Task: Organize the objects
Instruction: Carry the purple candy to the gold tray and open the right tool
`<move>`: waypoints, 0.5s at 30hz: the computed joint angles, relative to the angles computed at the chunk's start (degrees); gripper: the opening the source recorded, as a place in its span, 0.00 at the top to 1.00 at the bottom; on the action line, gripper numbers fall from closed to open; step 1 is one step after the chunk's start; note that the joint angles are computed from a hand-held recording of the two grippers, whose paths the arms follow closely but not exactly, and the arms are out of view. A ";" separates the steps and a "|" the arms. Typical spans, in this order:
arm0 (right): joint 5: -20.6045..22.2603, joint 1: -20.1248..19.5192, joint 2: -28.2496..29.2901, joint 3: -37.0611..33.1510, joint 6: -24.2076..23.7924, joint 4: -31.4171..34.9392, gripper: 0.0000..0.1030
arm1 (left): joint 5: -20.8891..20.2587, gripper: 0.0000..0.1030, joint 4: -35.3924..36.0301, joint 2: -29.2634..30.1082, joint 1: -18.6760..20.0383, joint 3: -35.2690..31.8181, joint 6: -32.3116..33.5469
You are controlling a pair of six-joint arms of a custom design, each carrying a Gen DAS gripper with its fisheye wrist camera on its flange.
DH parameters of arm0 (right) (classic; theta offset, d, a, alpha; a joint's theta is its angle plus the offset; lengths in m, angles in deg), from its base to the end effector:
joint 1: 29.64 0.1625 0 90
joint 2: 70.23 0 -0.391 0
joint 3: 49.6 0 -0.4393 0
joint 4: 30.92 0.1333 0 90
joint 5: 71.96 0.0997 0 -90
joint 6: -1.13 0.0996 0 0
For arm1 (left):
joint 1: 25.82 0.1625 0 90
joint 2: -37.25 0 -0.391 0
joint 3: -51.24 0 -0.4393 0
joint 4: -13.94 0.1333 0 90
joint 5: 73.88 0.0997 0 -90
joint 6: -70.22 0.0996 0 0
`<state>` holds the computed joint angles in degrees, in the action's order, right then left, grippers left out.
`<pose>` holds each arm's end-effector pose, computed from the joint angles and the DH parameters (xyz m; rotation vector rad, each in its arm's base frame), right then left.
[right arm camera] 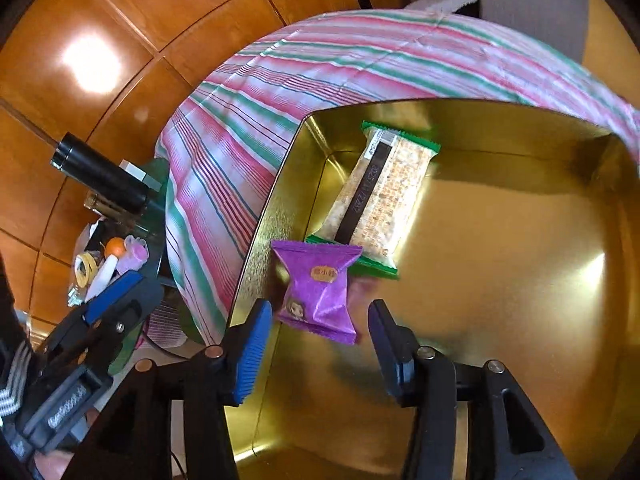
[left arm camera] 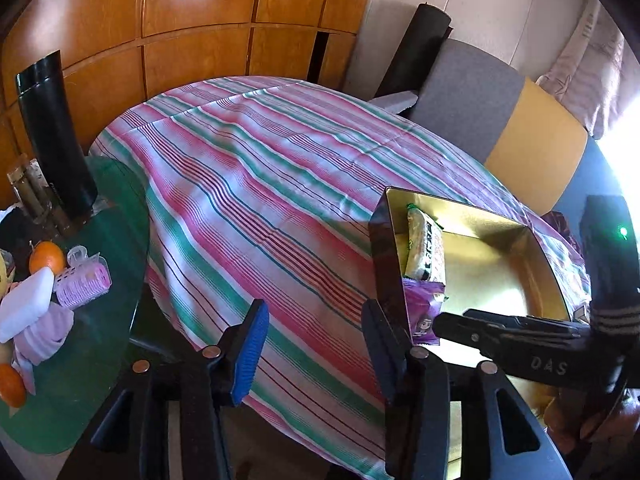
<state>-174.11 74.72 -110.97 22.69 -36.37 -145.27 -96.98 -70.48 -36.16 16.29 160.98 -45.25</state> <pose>0.2967 -0.7058 0.0787 1.3074 -2.6437 -0.2447 -0.2302 -0.5113 0.1813 -0.6916 1.9429 -1.1961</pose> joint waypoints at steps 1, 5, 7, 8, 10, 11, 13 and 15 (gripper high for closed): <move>-0.17 0.01 -0.52 0.58 -0.22 -0.62 0.47 | 0.11 0.53 0.23 0.05 -0.11 -0.11 -0.25; -1.04 0.01 -3.78 4.36 -2.83 -5.36 0.41 | 0.92 0.53 -2.59 0.01 -0.81 0.28 2.41; -1.07 -0.16 -5.80 6.37 -4.60 -8.00 0.37 | 1.38 0.53 -5.27 0.28 -1.15 0.48 5.18; -1.17 -0.24 -7.02 7.81 -5.55 -10.12 0.34 | 1.74 0.53 -8.14 0.55 -1.31 0.79 8.04; -1.05 -0.56 -8.80 9.51 -6.66 -12.79 0.31 | 1.96 0.53 -11.70 1.23 -1.49 0.85 11.89; -0.84 -0.84 -9.69 10.15 -7.04 -13.80 0.30 | 1.80 0.53 -12.59 1.97 -1.51 0.33 13.50; -0.69 -1.37 -11.00 11.08 -7.39 -15.61 0.27 | 1.53 0.53 -14.94 2.93 -1.45 -0.15 16.49; -0.44 -2.08 -12.55 12.16 -7.40 -17.42 0.26 | 1.24 0.53 -17.30 4.00 -1.40 -0.67 19.29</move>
<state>-174.55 72.63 -123.53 34.86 -43.77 -162.69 -95.74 -87.77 -32.16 14.89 160.31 -25.96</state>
